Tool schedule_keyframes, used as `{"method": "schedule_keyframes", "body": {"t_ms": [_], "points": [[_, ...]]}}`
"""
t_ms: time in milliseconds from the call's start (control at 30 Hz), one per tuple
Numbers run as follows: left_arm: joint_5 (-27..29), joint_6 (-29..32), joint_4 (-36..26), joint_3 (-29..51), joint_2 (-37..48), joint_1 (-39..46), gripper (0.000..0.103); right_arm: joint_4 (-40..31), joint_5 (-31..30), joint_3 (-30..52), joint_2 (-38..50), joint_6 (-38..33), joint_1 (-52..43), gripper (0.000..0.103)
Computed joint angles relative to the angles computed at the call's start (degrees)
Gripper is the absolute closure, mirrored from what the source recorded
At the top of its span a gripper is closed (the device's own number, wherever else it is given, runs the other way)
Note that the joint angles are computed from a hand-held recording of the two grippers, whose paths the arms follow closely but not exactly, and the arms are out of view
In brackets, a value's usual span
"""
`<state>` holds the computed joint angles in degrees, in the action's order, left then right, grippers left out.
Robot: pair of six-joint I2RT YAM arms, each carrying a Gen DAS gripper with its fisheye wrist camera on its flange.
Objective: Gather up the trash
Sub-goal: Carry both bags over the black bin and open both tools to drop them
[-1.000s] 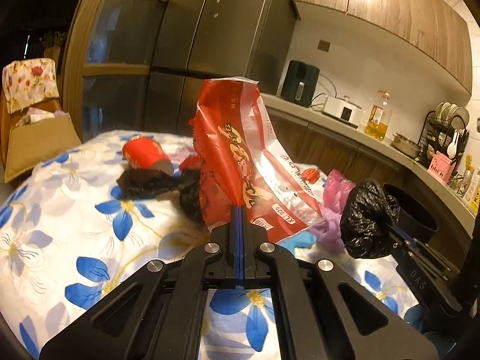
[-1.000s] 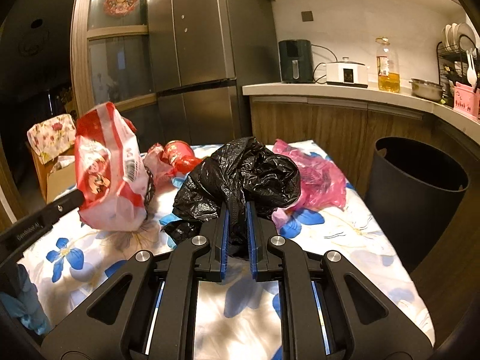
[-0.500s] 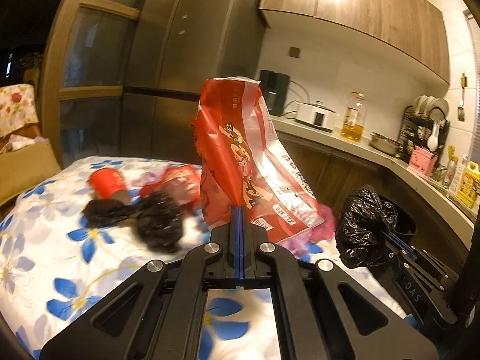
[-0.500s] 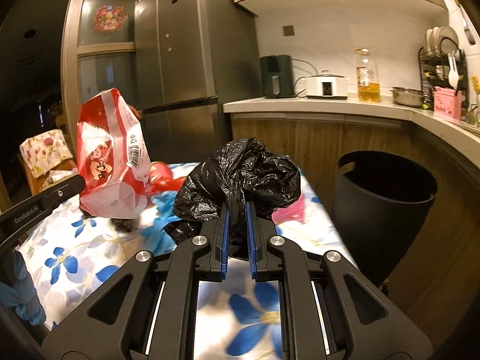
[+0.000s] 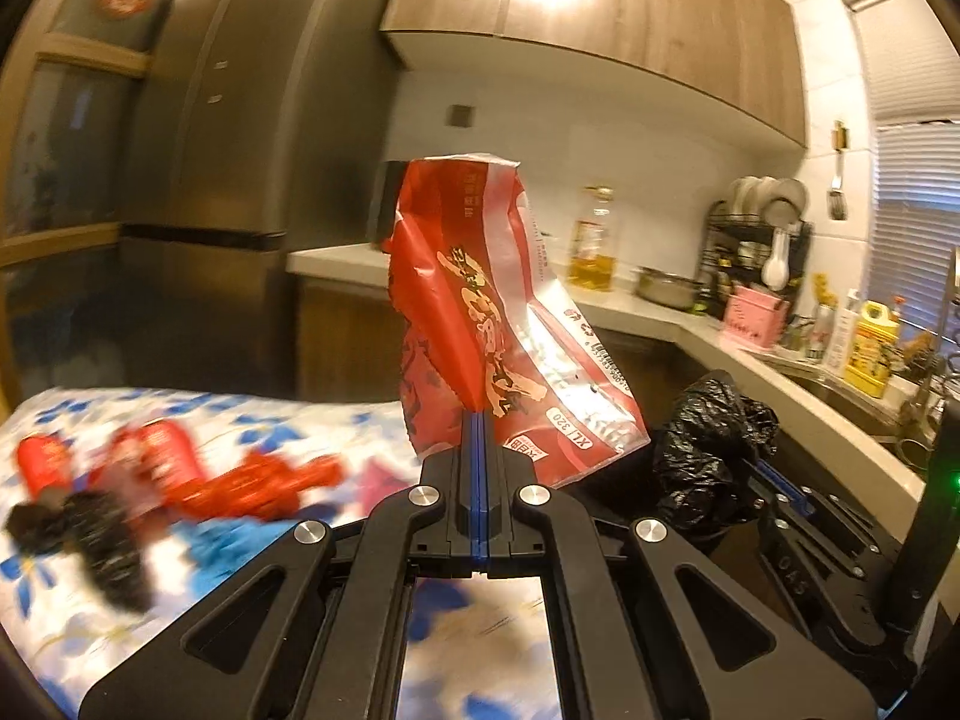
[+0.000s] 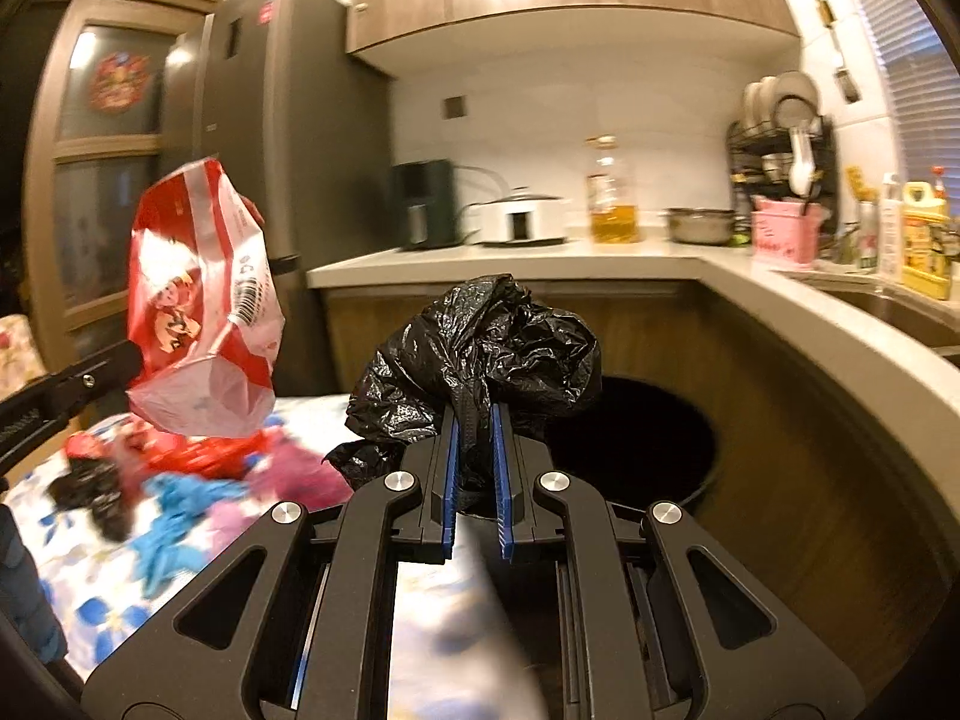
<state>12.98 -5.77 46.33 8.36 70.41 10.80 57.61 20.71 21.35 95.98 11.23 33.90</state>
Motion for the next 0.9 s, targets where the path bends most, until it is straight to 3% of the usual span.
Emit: {"method": "schedule_keyframes", "body": {"t_ms": [200, 400, 900], "points": [[-5.2, -1.5, 7.7, 7.5, 15.1, -10.7, 0.103, -0.2, -6.8, 3.2, 2.5, -0.2, -11.0, 0.093], [-8.9, -0.1, 11.6, 14.7, 27.2, -17.0, 0.103, 0.1, -9.5, 6.7, 6.8, -1.1, -15.2, 0.093], [-5.1, 1.7, 7.8, 24.0, 38.0, -17.9, 0.103, -3.1, -13.7, 13.7, 13.7, -1.3, -19.1, 0.088]]}}
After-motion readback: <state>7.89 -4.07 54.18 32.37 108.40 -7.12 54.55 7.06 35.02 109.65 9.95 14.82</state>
